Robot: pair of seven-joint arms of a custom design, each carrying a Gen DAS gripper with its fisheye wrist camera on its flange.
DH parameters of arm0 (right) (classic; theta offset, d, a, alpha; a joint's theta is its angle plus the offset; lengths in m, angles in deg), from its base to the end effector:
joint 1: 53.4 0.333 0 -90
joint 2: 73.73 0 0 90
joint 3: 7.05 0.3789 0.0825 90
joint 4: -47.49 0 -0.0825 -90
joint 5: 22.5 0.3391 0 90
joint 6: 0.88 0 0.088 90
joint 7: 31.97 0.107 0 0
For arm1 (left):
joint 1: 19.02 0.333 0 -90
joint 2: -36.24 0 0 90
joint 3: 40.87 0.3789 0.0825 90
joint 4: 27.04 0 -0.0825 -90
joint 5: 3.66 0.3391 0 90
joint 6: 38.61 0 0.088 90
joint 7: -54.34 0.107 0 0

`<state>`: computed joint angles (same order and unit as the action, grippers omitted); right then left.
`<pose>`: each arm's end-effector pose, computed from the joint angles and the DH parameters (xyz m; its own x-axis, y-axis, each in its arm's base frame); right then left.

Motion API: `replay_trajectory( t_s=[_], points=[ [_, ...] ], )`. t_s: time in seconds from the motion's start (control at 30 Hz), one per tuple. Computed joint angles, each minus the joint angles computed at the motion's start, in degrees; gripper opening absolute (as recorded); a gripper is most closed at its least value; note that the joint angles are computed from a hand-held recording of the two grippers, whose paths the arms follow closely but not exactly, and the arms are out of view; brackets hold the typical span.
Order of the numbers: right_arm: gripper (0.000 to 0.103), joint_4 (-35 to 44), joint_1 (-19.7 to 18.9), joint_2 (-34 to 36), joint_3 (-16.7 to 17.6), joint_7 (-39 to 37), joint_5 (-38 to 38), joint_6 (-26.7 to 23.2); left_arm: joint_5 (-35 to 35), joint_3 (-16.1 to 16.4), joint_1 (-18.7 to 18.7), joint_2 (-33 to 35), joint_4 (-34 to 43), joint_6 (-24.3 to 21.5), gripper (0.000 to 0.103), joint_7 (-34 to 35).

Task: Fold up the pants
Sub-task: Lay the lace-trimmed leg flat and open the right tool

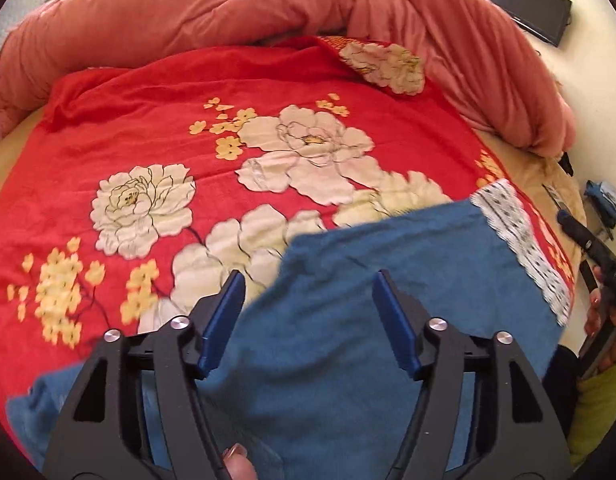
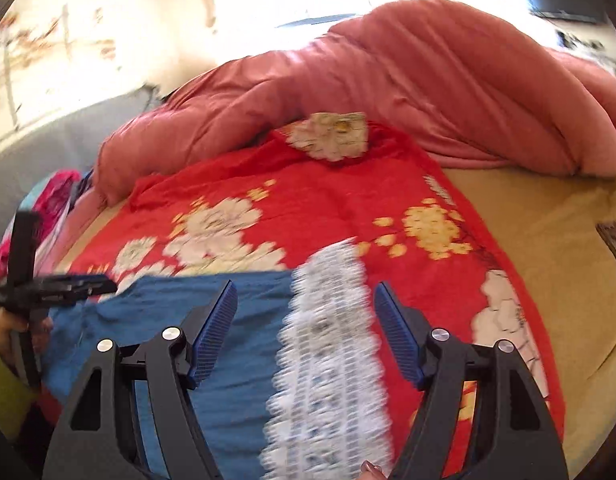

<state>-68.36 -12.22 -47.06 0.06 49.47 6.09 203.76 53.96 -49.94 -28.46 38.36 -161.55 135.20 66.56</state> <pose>0.4795 0.4273 0.4327 0.4654 -0.8576 -0.2190 -0.5453 -0.0830 -0.8341 0.4525 -0.2183 0.4630 0.0079 -0.9865 0.1636 -0.7721 -0.1100 -0.6259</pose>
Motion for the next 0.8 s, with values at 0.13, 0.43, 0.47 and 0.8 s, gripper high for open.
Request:
replay_trajectory(
  t_s=[0.13, 0.43, 0.47, 0.8],
  points=[
    [0.069, 1.4, -2.8, 1.2, 5.2, 1.1, -8.3, -3.4, 12.8, -0.9, -0.9, -2.3, -0.4, -2.0, 0.064, -14.2],
    [0.069, 1.7, 7.9, -0.1, -9.5, 6.5, -2.4, -18.6, 0.3, -2.7, -0.5, -5.0, -9.3, -7.3, 0.073, -10.9],
    [0.069, 0.4, 5.4, -0.5, -6.4, 6.5, -2.8, -17.3, 1.4, -2.5, 0.1, -5.3, -10.1, -6.0, 0.073, -12.2],
    [0.069, -2.0, 9.1, -1.0, -10.9, 11.9, -7.1, -16.1, 3.1, -3.6, 1.0, -6.4, -10.4, -5.1, 0.086, -12.8]
  ],
)
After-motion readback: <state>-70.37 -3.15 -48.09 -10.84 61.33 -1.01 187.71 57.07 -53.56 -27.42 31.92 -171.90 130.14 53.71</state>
